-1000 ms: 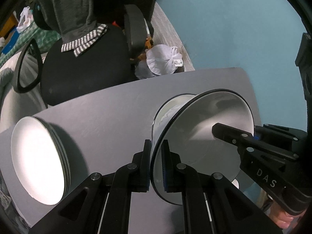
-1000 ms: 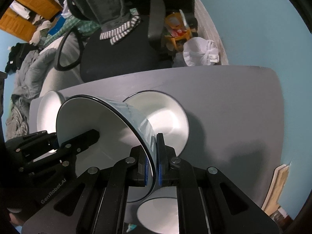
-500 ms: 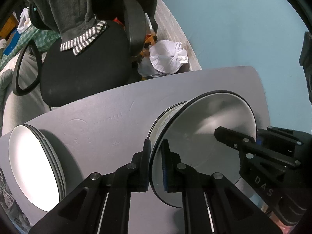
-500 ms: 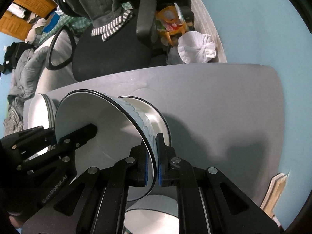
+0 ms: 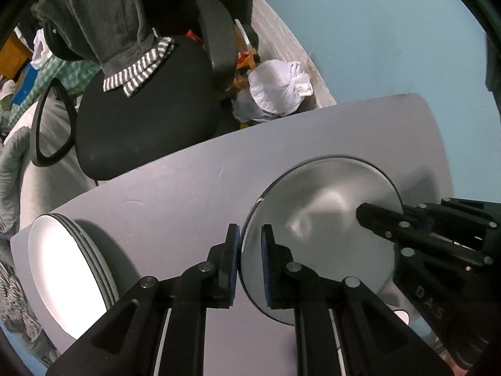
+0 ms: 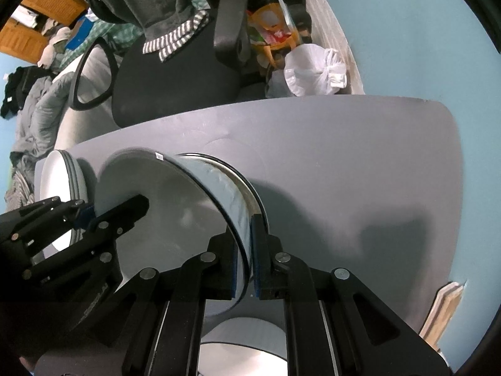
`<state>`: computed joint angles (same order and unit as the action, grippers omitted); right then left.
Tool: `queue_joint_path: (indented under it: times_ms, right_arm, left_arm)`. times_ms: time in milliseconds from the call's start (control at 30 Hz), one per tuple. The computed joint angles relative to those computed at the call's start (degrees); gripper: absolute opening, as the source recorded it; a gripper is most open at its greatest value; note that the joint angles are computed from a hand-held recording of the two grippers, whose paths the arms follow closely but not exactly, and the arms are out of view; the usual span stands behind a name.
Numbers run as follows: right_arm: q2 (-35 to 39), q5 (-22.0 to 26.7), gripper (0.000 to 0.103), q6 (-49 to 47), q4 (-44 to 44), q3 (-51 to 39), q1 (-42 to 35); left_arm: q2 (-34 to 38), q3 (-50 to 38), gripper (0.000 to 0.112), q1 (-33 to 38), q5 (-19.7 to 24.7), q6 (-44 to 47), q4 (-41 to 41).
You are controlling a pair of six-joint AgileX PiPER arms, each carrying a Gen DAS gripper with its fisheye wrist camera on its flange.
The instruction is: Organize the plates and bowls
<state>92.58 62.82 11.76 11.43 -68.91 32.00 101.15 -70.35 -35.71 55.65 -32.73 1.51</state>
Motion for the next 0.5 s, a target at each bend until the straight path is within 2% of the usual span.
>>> queue_joint_path:
  times_ms: [133,233,300,367,500]
  right_arm:
    - [0.14,0.21,0.008,0.25,-0.99,-0.04,0.66]
    - [0.53,1.21,0.008,0.45,-0.87,-0.73,0.37]
    - [0.65,2.24,0.008,0.56,-0.38,-1.34,-0.17]
    - [0.26,2.55,0.013,-0.04,0.90,-1.28,-0.82]
    - [-1.18,2.16,0.026,-0.29,2.41,-0.68,-1.54]
  left_arm:
    - [-0.13,0.32,0.014,0.53,-0.02,0.68,-0.21]
    - [-0.38,0.49,0.026,0.35,-0.04,0.19,0.59]
    - [-1.30,1.27,0.030,0.28,-0.63,-0.74,1.19]
    - [-2.10,1.99,0.030,0.56,-1.07,-0.66,0.94]
    - [-3.78,3.49,0.042,0.80,-1.39,-1.94,1.47]
